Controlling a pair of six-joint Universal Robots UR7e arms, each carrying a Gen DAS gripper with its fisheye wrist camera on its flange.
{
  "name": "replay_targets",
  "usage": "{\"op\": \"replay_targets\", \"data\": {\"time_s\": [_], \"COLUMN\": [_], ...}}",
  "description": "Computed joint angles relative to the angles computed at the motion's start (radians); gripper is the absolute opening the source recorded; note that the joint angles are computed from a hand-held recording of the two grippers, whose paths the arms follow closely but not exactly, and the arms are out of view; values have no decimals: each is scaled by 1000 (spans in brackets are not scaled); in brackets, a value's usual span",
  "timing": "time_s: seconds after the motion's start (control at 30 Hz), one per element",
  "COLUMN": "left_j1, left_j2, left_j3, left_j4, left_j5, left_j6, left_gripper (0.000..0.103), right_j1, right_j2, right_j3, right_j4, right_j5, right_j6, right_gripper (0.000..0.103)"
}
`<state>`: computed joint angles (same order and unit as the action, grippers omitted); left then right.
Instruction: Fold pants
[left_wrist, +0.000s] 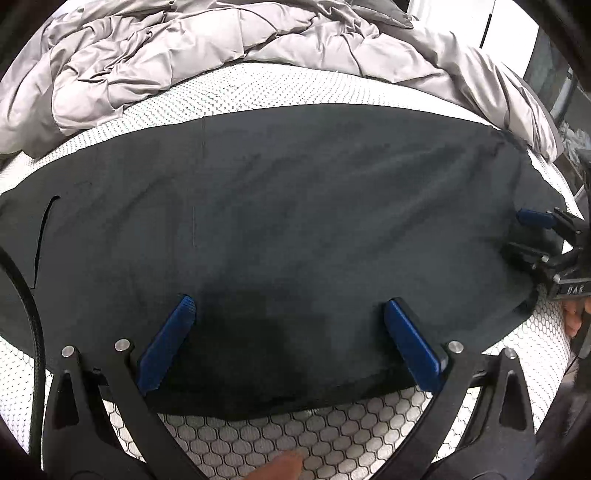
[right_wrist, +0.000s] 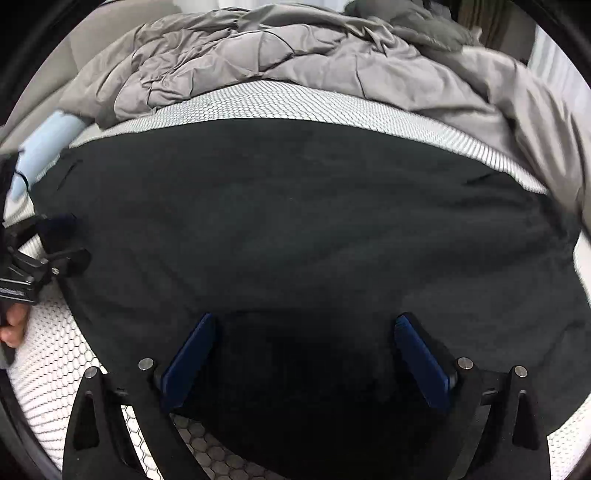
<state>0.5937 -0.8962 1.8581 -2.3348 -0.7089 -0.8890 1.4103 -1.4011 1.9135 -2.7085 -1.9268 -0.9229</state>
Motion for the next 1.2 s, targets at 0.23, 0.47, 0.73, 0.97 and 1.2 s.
{"op": "replay_targets", "data": {"time_s": [0.23,0.47,0.73,0.97,1.2], "left_j1": [7,-25,9,68,117], "left_j2": [3,2,176,207,62], "left_j3": [4,-1,-265,-276,-208], "left_j4": [-17,-24,56,-56,179], "left_j5": [2,44,-45,-86,13], "left_j6": [21,22,187,254,-53], "left_gripper": [102,102,102,102,102], "right_j1": [-106,-121,-18,25,-57], "right_j2": [25,38,33,148,251], "right_j3": [-98,-136,-121,-112,-305], "right_j4": [-250,-379,-12,-110,-462], "right_j5": [-162,-172,50,-61,-334], "right_j6": [15,69,153,0,94], "right_gripper": [98,98,98,98,98]}}
